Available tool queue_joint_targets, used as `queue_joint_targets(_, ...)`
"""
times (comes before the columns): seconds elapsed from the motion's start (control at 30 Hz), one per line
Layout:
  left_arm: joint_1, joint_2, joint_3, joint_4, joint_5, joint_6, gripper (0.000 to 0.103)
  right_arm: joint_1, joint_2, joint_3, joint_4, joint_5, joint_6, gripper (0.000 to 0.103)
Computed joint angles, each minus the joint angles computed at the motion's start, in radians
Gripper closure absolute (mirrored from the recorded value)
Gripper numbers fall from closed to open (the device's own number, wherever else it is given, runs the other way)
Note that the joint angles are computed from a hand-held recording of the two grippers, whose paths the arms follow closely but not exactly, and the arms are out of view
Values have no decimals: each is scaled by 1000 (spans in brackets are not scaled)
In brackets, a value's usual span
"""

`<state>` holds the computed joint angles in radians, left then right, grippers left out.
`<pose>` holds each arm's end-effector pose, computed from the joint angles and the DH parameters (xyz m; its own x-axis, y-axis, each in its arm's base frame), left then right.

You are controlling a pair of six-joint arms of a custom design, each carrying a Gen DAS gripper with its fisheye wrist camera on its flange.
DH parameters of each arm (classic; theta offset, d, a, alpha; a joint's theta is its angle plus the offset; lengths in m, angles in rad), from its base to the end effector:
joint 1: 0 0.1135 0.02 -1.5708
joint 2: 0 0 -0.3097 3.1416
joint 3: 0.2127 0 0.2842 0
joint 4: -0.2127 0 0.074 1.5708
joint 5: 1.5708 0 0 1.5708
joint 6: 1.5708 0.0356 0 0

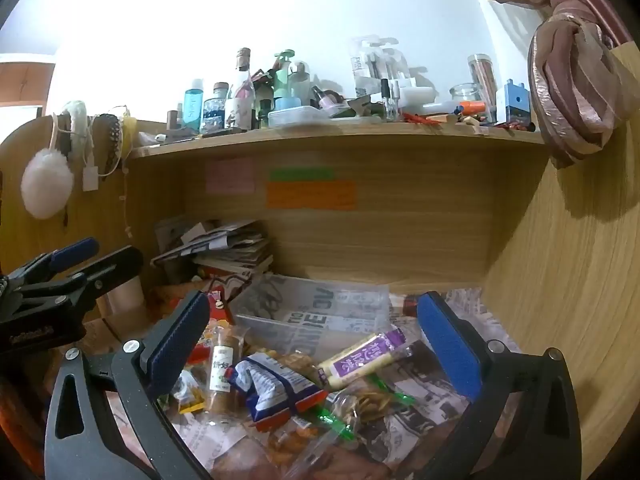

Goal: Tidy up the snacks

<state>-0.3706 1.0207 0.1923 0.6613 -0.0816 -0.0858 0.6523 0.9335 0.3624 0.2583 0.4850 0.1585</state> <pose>0.1857 -0.0690 0.1952 -0.1790 -0.0221 -0.9836 0.2717 0.9598 -0.0710 0.1708 0.1096 0.2303 -0.2706 -0.0310 -0.9622 -0.1436 0.9896 0.0085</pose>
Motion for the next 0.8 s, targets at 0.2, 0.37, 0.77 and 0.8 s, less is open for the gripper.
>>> queue_joint_targets(0.2, 0, 3, 4, -2, 2, 4, 0, 1, -25, 4, -25, -5, 18, 0)
queue_joint_targets(0.37, 16, 6, -6, 15, 15, 4, 0, 14, 17, 25, -24, 9, 17, 0)
queue_joint_targets(0.77, 10, 21, -12, 33, 7, 7, 0, 1, 9, 8, -6, -8, 21, 0)
queue_joint_targets(0.8, 9, 31, -13, 43, 6, 8, 0, -1, 3, 6, -8, -10, 21, 0)
